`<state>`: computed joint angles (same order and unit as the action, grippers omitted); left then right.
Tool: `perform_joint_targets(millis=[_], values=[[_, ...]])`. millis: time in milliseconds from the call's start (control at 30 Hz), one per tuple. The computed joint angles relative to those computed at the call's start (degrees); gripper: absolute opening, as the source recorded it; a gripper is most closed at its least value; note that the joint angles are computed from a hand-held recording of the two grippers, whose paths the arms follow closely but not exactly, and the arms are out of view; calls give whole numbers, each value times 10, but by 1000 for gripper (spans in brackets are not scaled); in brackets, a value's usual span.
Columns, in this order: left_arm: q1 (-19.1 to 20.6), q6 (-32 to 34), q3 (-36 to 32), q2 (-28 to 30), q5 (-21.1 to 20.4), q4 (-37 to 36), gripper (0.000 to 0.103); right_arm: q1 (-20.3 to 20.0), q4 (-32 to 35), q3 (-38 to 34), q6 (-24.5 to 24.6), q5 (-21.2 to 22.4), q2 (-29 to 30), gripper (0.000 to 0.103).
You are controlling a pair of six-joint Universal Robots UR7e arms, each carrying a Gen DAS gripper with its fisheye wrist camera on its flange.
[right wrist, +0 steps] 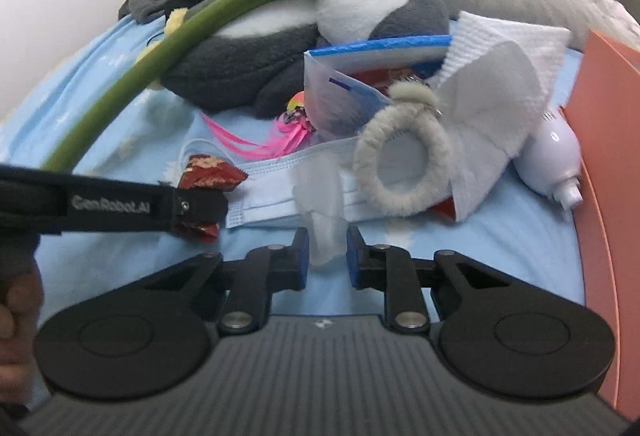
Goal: Organize soft objects
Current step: 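Move the left tool to the red candy wrapper and close on it, then grasp the clear plastic piece with the right tool while the left tool lifts the candy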
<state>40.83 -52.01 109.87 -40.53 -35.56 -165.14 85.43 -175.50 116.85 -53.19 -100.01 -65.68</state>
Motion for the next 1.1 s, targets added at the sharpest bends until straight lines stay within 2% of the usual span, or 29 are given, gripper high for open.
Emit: perform_joint_targets(millis=[267, 500, 733, 1100], values=[[-54, -70, 47, -27, 10, 20, 28, -11, -43, 72, 20, -2, -67, 21], [-97, -104, 62, -41, 12, 39, 28, -20, -36, 116, 45, 1, -139, 21], [-125, -97, 42, -30, 0, 44, 28, -19, -12, 121, 57, 11, -186, 22], [-144, -37, -14, -25, 16, 34, 28, -10, 16, 97, 67, 51, -240, 22]])
